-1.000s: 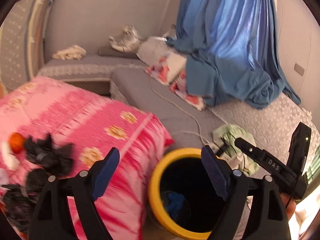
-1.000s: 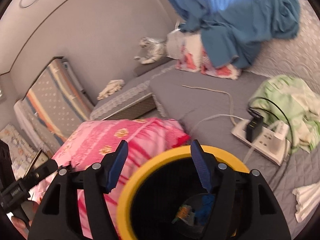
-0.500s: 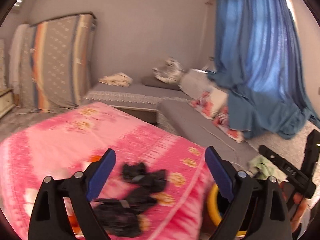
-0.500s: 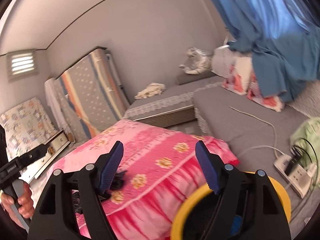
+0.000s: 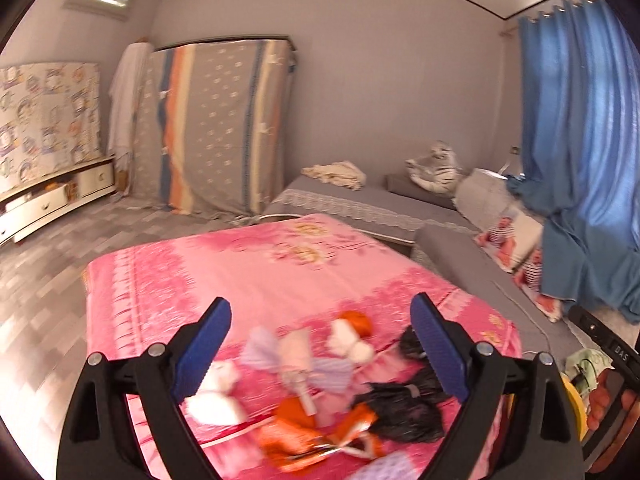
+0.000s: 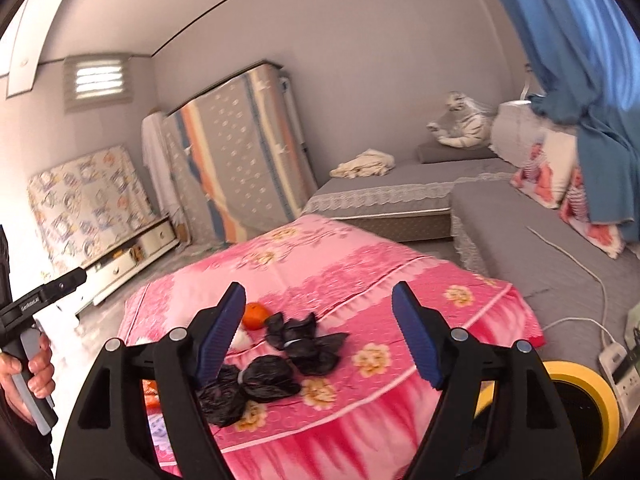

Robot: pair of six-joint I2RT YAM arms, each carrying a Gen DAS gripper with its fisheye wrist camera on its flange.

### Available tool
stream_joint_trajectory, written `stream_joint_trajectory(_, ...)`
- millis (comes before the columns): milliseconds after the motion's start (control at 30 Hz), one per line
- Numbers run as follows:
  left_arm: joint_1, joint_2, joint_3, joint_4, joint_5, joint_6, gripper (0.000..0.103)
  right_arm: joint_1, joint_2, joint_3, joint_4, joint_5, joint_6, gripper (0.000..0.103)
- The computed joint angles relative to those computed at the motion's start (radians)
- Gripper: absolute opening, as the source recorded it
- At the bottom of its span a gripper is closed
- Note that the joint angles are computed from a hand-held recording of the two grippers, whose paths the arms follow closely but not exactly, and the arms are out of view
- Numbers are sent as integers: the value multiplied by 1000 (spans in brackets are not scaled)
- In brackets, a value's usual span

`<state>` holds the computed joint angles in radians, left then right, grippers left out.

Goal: Collect trash
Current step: 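Move both tools back over the bed toward the remaining trash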

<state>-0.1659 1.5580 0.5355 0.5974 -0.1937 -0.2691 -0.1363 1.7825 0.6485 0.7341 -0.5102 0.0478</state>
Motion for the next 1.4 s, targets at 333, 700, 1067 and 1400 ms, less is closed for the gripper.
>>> stream_joint_trajectory(333,193,55,-133,133,95,-15,93,185,74,33,-45,61,-71,73)
stream_joint_trajectory(700,292,287,-114,234,168,-12,93,308,205,120,-120,109,-137,73)
stream_joint_trajectory(1067,309,469,21,161,160,20,93,343,319,185,-171,137,-211,73)
stream_joint_trajectory(1400,297,595,180,48,154,21,93,342,406,260,-232,144,-248,73)
